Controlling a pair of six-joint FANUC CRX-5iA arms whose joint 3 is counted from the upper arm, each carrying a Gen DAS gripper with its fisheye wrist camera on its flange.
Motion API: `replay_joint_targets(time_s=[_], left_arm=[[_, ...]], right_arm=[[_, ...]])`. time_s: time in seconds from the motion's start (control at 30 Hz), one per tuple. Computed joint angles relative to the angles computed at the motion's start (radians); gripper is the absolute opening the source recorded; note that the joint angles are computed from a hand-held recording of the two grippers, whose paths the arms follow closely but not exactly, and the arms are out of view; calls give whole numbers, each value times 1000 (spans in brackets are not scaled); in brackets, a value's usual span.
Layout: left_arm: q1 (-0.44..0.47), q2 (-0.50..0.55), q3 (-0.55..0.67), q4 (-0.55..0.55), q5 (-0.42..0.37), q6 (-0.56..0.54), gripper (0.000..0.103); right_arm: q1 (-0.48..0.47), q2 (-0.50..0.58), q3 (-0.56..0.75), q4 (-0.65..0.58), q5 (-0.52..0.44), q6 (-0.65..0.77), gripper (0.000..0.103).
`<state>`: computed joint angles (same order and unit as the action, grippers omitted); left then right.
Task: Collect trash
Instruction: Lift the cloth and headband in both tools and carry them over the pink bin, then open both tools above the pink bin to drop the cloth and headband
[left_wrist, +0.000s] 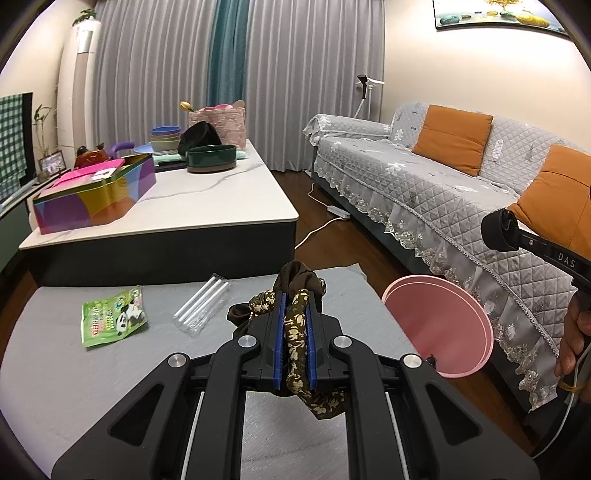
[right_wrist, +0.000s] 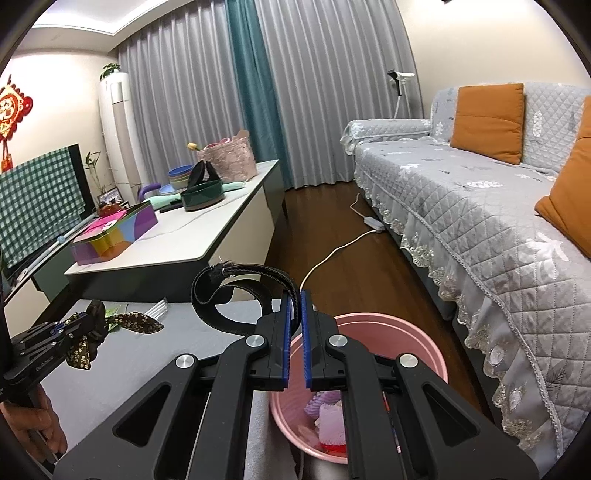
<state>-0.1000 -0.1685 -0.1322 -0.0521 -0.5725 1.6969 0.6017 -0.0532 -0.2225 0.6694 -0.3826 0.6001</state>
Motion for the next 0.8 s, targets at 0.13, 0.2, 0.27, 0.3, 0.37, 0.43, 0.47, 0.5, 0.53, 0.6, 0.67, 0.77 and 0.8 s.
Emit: replay_joint_targets(time_s=[0.13, 0.2, 0.27, 0.3, 0.37, 0.43, 0.47, 0.5, 0.53, 0.6, 0.67, 0.77, 0.8], left_arm=[[-12, 26, 26, 6, -2, 3, 10], [-21, 40, 41, 6, -2, 4, 10], [-30, 51, 55, 3, -2, 8, 10], [-35, 60, 64, 3, -2, 8, 10], [-42, 74, 78, 4, 0, 6, 10], [-48, 90, 93, 11, 2, 0, 10], [-52, 100, 102, 19, 3, -7, 10], [-56, 110, 112, 21, 2, -10, 10], [-60, 119, 122, 20, -1, -9, 10], [-69, 139, 142, 26, -4, -13, 10], [-77, 156, 156, 35, -1, -20, 10], [-91, 185, 181, 51, 1, -38, 10], [-97, 197, 190, 60, 2, -46, 10]], right_arm=[[-14, 7, 3, 17, 1, -23, 6], [-22, 10, 3, 29, 3, -37, 6], [-29, 12, 3, 38, 5, -49, 6], [-33, 14, 5, 39, 4, -53, 6], [-40, 20, 12, 30, -2, -56, 6], [-46, 24, 18, 21, -7, -55, 6], [-50, 27, 21, 20, -11, -57, 6], [-53, 28, 22, 21, -13, -60, 6], [-56, 29, 22, 24, -15, -65, 6], [-64, 31, 18, 49, -22, -88, 6], [-69, 36, 19, 63, -33, -98, 6], [-72, 43, 23, 56, -51, -95, 6], [-73, 45, 23, 59, -58, -96, 6]])
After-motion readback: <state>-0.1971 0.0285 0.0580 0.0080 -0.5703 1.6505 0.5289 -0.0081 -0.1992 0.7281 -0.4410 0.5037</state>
